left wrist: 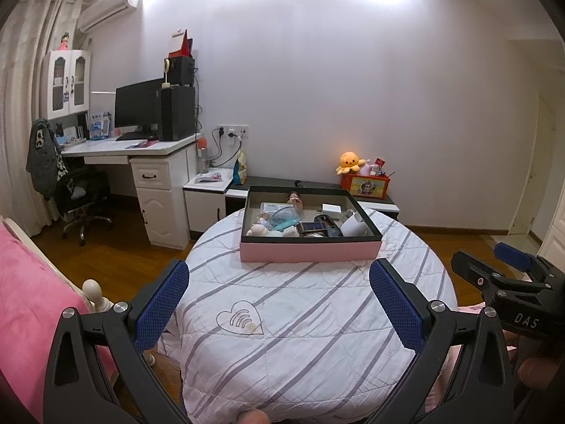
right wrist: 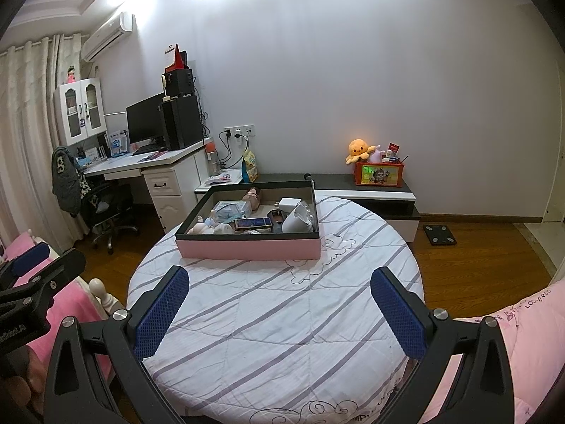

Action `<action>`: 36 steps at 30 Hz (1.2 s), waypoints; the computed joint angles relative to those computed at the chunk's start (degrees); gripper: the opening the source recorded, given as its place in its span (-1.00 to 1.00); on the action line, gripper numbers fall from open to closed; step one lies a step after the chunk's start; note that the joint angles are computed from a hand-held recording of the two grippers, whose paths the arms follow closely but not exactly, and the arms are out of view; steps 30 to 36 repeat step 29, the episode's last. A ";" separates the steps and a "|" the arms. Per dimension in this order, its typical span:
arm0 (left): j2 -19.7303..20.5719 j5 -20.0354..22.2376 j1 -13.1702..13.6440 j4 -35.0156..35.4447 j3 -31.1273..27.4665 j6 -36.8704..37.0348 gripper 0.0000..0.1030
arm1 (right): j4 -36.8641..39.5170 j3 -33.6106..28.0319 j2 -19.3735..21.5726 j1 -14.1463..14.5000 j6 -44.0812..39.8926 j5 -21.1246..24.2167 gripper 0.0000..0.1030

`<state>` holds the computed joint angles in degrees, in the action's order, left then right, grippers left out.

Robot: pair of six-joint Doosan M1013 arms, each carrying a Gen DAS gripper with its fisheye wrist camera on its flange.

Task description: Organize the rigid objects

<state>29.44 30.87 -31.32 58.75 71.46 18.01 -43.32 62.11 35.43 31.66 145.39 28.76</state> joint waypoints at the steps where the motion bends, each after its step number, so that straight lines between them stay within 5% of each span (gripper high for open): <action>1: 0.13 0.10 -0.01 -0.44 -0.25 0.35 1.00 | -0.10 0.02 -0.01 0.02 0.08 0.04 1.00; 18: 0.44 -0.41 0.56 -5.23 -1.38 2.45 1.00 | 1.15 -0.35 0.14 -0.04 -1.12 0.39 1.00; 24: 0.70 3.17 -0.18 0.61 -1.54 -1.60 1.00 | 1.08 -0.44 0.18 -0.05 -1.13 0.69 1.00; 36: 0.46 2.73 -0.25 1.97 -1.16 -2.76 1.00 | 1.46 -0.54 0.26 -0.08 -1.40 0.81 1.00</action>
